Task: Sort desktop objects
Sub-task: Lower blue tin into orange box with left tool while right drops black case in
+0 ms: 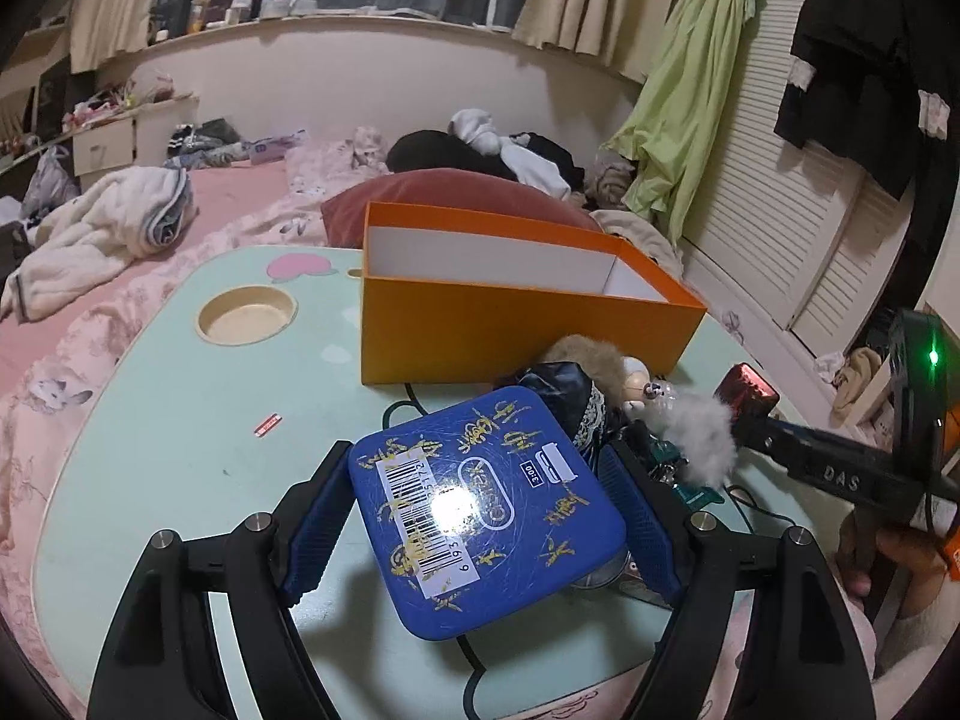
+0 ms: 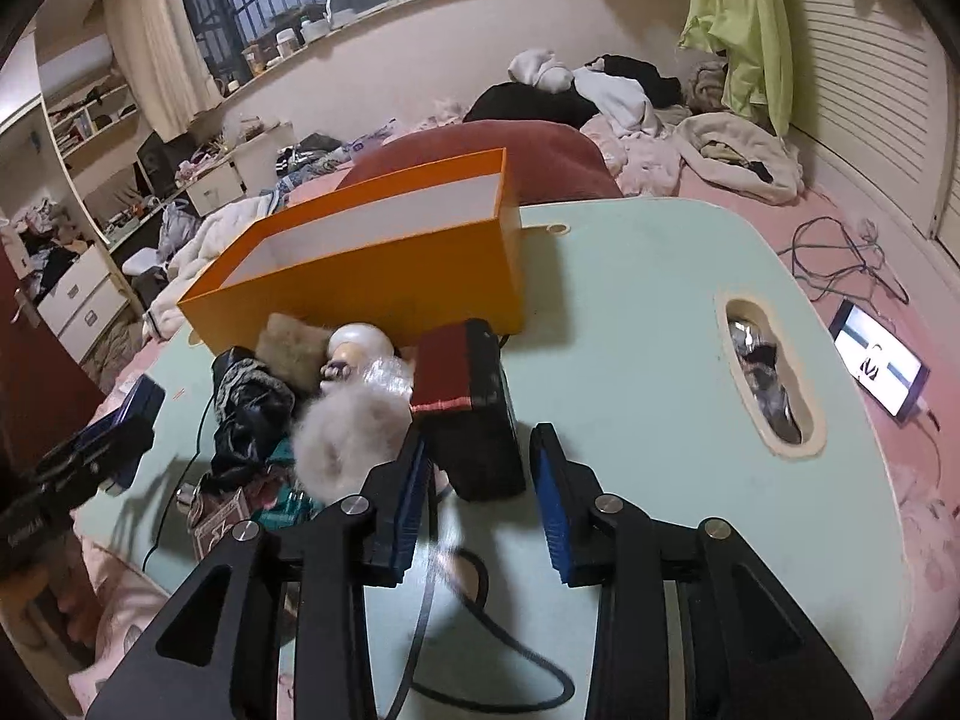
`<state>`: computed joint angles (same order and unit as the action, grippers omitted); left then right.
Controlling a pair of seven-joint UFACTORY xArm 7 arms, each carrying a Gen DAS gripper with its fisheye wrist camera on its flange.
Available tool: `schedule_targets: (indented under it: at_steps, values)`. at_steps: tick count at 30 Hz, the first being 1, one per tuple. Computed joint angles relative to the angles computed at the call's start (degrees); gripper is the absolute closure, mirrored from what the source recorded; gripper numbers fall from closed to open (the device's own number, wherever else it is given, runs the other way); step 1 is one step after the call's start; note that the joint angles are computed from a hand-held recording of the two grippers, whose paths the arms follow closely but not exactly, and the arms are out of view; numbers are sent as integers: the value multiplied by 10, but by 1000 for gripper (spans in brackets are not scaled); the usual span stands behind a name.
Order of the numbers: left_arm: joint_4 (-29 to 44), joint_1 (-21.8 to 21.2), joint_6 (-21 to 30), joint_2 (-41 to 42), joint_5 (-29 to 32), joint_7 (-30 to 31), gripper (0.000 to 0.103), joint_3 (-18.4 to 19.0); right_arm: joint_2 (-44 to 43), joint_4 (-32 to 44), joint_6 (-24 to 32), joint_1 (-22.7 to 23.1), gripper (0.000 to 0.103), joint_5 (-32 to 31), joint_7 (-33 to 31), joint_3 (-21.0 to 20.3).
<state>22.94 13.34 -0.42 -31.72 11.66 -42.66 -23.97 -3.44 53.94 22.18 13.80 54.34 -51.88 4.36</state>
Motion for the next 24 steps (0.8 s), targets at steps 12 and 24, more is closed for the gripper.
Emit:
schedule_targets:
  at_steps: [12, 24]
  values:
    - [2, -4, -3, -3, -3, 8, 22, 9, 5, 19, 42, -15, 74, 69, -53, 4]
    - [212, 86, -26, 176, 31, 38, 22, -18, 76, 185, 64, 4, 73, 149, -113, 25]
